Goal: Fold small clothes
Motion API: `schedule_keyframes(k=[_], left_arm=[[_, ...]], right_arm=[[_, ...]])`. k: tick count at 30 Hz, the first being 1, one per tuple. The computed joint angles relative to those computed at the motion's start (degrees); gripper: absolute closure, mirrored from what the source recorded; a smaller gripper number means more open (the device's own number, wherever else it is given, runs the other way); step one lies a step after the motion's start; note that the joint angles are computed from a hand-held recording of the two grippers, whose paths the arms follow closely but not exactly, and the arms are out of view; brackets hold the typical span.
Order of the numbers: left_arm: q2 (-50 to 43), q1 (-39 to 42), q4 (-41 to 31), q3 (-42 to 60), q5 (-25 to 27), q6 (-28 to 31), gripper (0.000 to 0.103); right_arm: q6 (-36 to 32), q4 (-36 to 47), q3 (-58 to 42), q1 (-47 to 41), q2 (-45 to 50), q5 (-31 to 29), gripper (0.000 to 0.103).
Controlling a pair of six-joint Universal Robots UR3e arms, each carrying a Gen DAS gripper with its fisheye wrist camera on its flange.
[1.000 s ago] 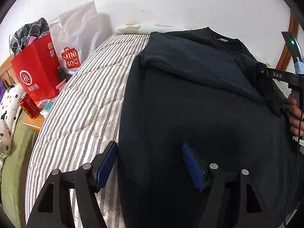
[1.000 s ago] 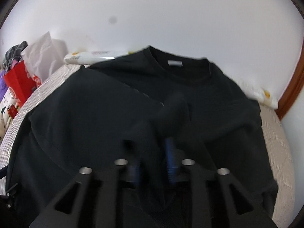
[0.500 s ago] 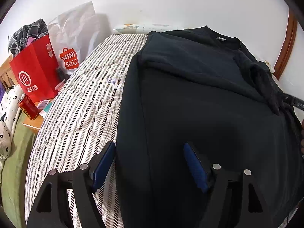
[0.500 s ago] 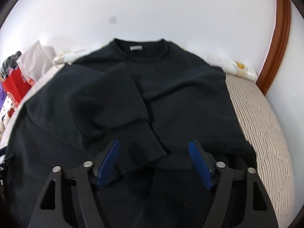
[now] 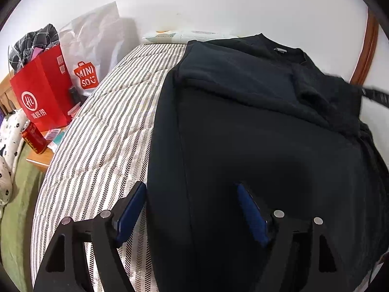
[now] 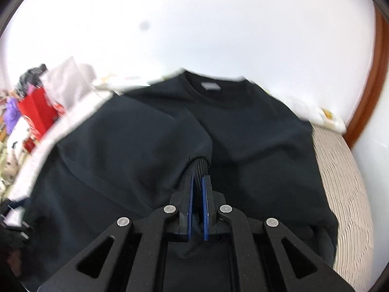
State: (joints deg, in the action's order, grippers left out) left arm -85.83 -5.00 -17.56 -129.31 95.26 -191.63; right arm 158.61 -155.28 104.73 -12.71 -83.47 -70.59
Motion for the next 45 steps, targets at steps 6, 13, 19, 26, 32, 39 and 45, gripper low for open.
schedule_keyframes(k=[6,13,19,26,32,39,45], left_arm=[[6.1,4.3,-3.5,-3.1,-4.8,1.6,0.028],[8.5,5.5,-3.2,-3.4,-5.4,1.6,0.028],[6.0,4.0,-4.1,1.7,-7.0,2.1,0.028],[-1.1,5.2,-4.0,11.3,-15.1,-0.3,0.029],[-11.9,3.6,-5.0,24.3,-14.9,-1.8,0.032],[-26.1,3.0,-8.4,39.4,-13.8,-1.5,0.035],[-33.8,2.1,-9.4,45.7,-12.7,0.2,0.061]], right_arm=[[7.1,7.5,-19.9,11.6,11.8,-0.5,0.097],[9.6,21.9,-43.8,19.5,26.7,5.2,0.076],[4.9,12.8,-28.1,14.9,15.3,7.7,0.053],[-1.3,12.6,-14.5,1.7,4.8,5.9,0.053],[-6.6,16.3,-7.4,-9.3,-0.5,7.8,0.053],[-11.3,12.8,2.0,-19.3,-5.7,10.0,0.053],[-10.1,14.5,2.5,-23.6,-3.7,10.5,0.052]])
